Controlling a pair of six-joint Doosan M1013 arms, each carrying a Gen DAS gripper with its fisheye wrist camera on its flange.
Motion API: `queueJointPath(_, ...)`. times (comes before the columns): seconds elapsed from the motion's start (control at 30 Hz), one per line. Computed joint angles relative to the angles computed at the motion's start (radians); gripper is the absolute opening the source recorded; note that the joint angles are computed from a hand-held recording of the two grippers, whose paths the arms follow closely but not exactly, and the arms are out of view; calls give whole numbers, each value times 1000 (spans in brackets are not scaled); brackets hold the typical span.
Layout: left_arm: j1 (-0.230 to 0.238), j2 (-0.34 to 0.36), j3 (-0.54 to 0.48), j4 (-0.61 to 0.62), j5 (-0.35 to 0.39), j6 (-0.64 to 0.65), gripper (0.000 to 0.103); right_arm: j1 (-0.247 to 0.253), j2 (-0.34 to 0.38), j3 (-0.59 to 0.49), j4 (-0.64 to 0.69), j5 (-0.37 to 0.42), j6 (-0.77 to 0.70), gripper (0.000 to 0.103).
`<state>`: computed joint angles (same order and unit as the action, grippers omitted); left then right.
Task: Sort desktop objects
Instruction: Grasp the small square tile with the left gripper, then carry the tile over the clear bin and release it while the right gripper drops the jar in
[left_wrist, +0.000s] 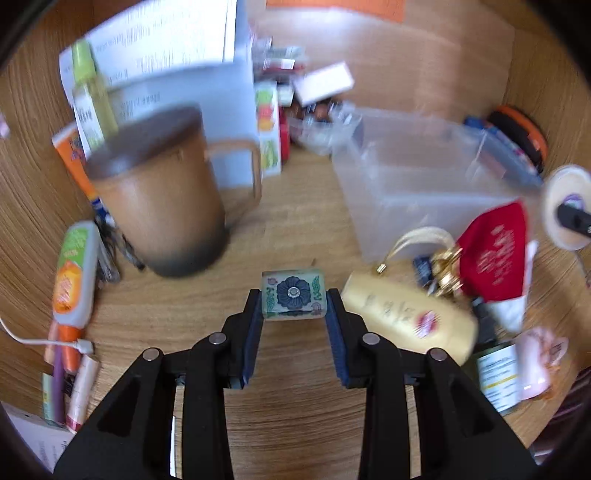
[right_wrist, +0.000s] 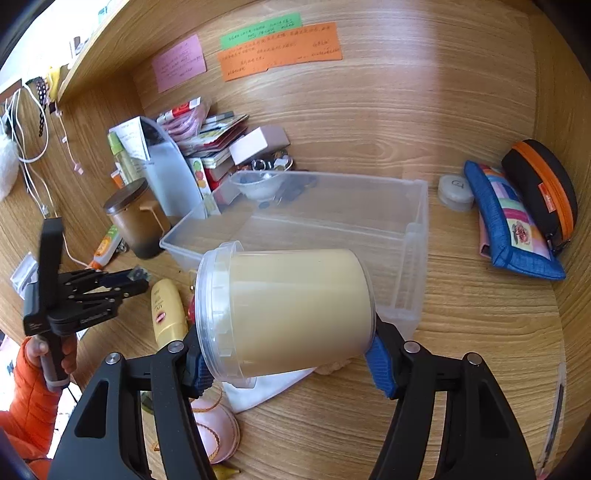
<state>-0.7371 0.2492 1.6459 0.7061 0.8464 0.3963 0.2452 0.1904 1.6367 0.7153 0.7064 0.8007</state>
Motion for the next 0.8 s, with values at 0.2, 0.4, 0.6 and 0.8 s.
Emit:
queueJointPath(0.2,-17,-16,-35,87,-46,-16,33,-1,5,-22,2,-10,0,63)
queueJointPath(0.4,1,23,-121,45,-101,84,33,6,20,-56,-25,-23,14,63)
queueJointPath(0.6,28,78,-211,-87,-123,245,33,25,62,-117,-135,-24,89,63)
queueJointPath(0.8,54,131,-286,-216,-107,383,33,36,120,-189,-231,23,161,63)
